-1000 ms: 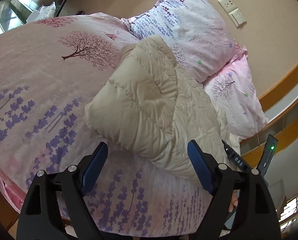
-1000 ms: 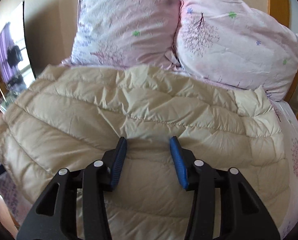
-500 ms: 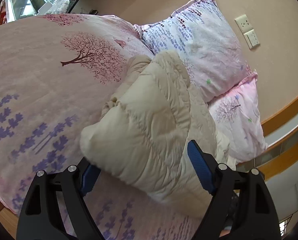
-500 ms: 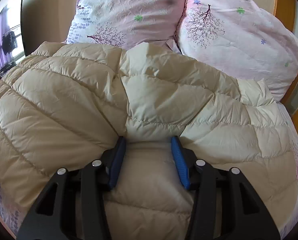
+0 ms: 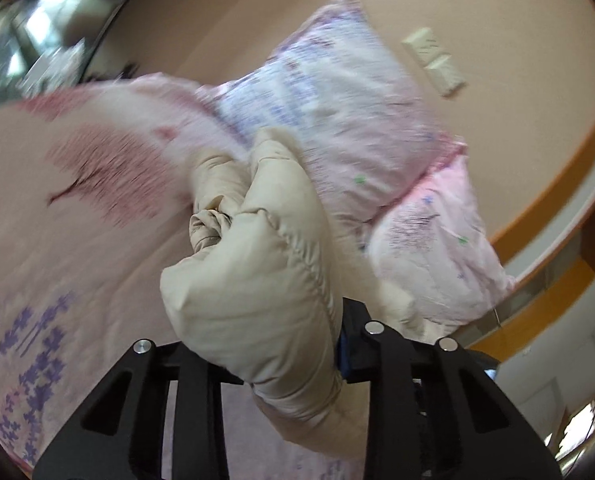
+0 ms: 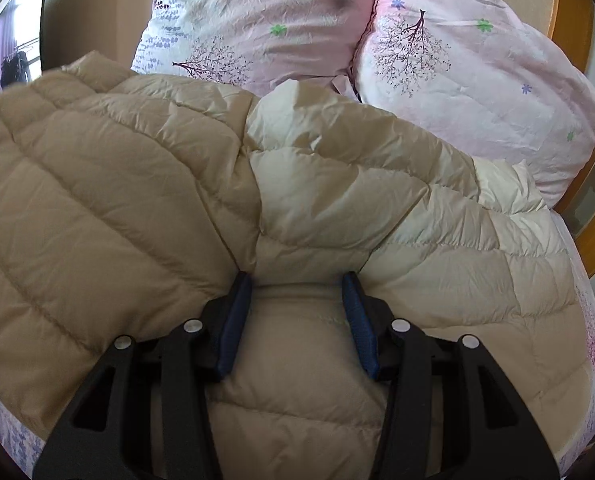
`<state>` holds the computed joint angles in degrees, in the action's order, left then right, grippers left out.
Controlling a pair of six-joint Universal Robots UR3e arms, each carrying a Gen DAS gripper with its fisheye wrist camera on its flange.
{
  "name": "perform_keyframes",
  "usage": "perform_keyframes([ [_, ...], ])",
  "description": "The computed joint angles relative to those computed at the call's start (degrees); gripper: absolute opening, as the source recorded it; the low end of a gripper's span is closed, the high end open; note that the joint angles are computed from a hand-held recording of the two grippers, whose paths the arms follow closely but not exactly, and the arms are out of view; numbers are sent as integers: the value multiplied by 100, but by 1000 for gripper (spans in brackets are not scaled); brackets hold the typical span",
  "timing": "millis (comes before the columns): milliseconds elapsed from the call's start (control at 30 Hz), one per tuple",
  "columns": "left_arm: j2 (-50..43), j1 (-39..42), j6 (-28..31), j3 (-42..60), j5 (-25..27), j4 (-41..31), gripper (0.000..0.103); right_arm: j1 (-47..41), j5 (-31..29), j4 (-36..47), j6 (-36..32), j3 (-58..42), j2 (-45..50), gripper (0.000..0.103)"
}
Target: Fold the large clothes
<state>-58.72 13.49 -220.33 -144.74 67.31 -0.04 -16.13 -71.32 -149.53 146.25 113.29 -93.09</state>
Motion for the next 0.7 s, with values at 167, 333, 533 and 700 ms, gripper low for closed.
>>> perform_keyframes([
  [167,-718,-656,88,696,169,721,29,36,-28,21,20,-73,114,49],
  [333,-1640,-1318,183,1542,23,1378,29,101,-19,35,63,-191,272,50],
  [533,-2619,-2051,192,2452,202,1601,29,-455,929,949,-509,-541,308,52],
  [700,-2912,-2443,384,2918,454,1392,29,-1816,2352,3586,-1751,-1251,-71,58],
])
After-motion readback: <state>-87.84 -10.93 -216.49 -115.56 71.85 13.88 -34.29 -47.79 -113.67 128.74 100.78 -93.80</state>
